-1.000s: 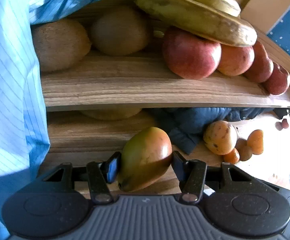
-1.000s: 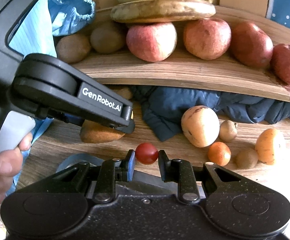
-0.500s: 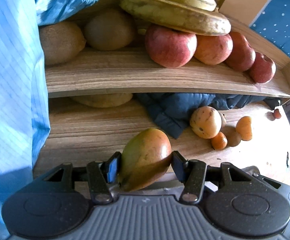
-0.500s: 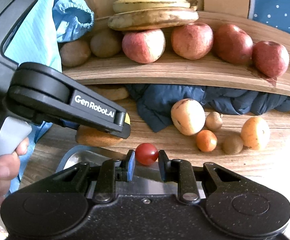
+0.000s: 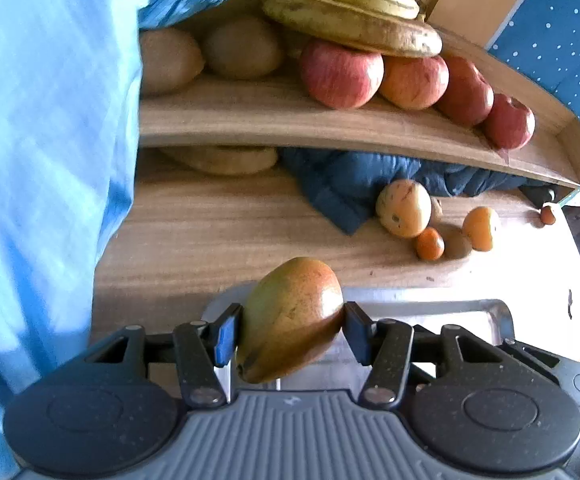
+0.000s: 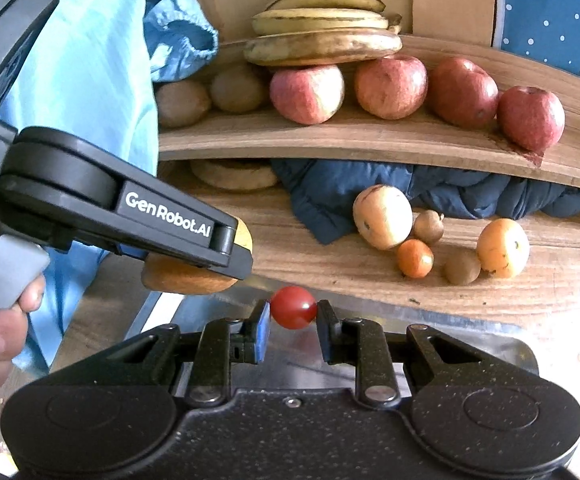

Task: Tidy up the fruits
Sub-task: 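Carry the mango with the left tool while the right tool carries the tomato over the tray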

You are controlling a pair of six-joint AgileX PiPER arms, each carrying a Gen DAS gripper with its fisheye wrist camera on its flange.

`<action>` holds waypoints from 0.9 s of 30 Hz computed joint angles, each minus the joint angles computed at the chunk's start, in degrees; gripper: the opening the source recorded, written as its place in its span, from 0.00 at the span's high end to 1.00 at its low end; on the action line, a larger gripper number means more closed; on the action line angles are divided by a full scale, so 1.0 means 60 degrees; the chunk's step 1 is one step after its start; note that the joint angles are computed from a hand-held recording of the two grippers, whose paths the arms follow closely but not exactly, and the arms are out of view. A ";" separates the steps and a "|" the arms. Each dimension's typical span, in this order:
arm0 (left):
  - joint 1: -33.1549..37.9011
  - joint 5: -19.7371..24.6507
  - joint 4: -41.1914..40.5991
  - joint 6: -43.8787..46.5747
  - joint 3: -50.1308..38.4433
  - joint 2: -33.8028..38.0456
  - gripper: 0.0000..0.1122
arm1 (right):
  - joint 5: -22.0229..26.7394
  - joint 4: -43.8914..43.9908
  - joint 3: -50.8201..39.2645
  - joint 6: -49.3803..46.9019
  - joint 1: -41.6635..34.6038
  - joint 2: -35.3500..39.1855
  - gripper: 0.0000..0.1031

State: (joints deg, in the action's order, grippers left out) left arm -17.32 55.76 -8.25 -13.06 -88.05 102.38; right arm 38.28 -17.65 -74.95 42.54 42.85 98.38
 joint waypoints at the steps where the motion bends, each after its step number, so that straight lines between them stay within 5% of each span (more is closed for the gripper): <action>1: -0.0022 -0.0031 0.0019 -0.0074 0.0174 -0.0123 0.48 | 0.0027 0.0057 0.0062 -0.0062 0.0040 -0.0067 0.74; 27: -0.0864 -0.0479 0.0765 -0.2146 0.2897 -0.1974 0.48 | 0.0525 0.1172 0.1476 -0.1024 0.0858 -0.1222 0.74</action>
State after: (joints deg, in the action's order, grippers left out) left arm -22.51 52.89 -3.67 -25.94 -70.67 90.53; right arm 41.43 -10.62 -66.10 36.39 47.99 91.04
